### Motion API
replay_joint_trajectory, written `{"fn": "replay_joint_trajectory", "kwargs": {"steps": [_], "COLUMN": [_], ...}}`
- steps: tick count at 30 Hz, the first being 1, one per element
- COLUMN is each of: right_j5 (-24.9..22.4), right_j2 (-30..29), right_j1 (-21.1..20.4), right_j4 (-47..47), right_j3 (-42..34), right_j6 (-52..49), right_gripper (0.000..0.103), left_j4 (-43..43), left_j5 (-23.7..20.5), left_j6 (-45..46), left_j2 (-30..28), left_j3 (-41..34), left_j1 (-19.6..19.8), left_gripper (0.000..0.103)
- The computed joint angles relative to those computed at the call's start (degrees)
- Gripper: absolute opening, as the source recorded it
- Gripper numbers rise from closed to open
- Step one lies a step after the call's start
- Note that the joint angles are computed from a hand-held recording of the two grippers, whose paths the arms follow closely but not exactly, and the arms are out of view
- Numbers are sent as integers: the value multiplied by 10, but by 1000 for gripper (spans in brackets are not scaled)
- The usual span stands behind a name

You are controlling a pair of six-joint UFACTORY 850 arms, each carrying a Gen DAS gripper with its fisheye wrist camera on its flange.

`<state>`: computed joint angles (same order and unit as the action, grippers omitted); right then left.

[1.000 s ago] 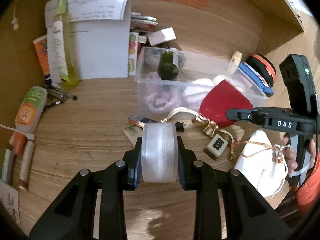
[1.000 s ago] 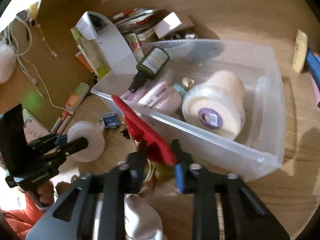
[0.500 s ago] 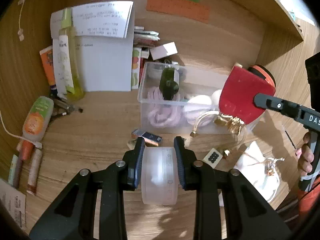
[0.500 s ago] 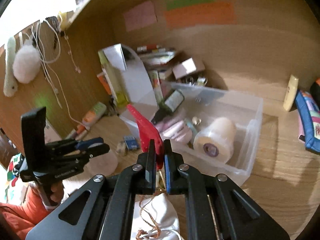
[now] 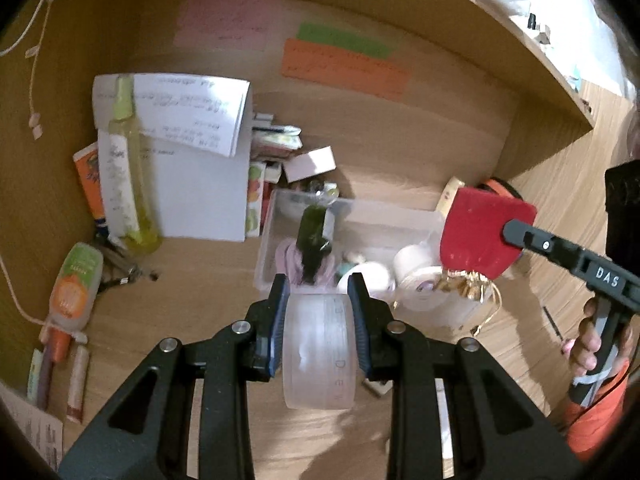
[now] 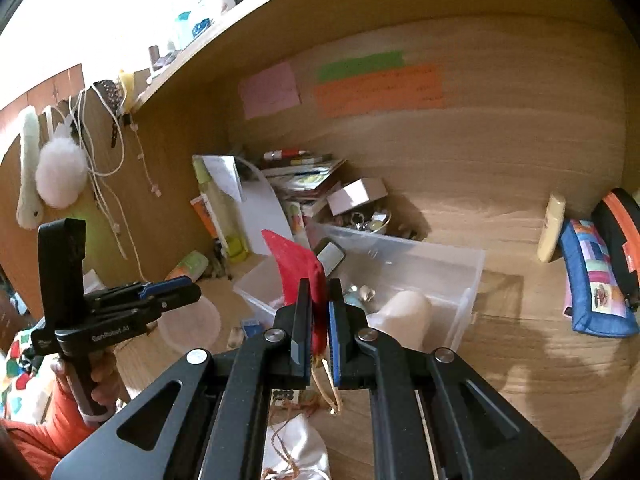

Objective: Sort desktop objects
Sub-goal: 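Carry the tape roll and red felt piece into the clear bin and release both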

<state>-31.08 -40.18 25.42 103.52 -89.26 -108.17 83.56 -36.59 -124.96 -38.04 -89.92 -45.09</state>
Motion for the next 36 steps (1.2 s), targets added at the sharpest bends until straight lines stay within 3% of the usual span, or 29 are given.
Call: {"fn": "replay_joint_trajectory", "kwargs": {"steps": [13, 21, 24, 32, 36], "right_j5": [12, 4, 12, 7, 35], "right_j2": [-30, -81, -112, -199, -204], "right_j1": [-5, -10, -8, 5, 13], "right_j4": [7, -16, -45, -226, -257], "right_j3": [-64, -141, -181, -292, -293], "right_j6": [15, 85, 130, 302, 305], "right_gripper": [6, 6, 6, 6, 6], "left_j4": [-44, -60, -68, -132, -139], "left_j5": [8, 24, 31, 37, 57], "left_j6": [110, 140, 155, 221, 223], "left_j2": [-36, -66, -81, -128, -135], "left_j3": [-92, -135, -154, -198, -197], "left_j1": [25, 42, 48, 64, 71], "left_gripper": [29, 29, 29, 29, 29]}}
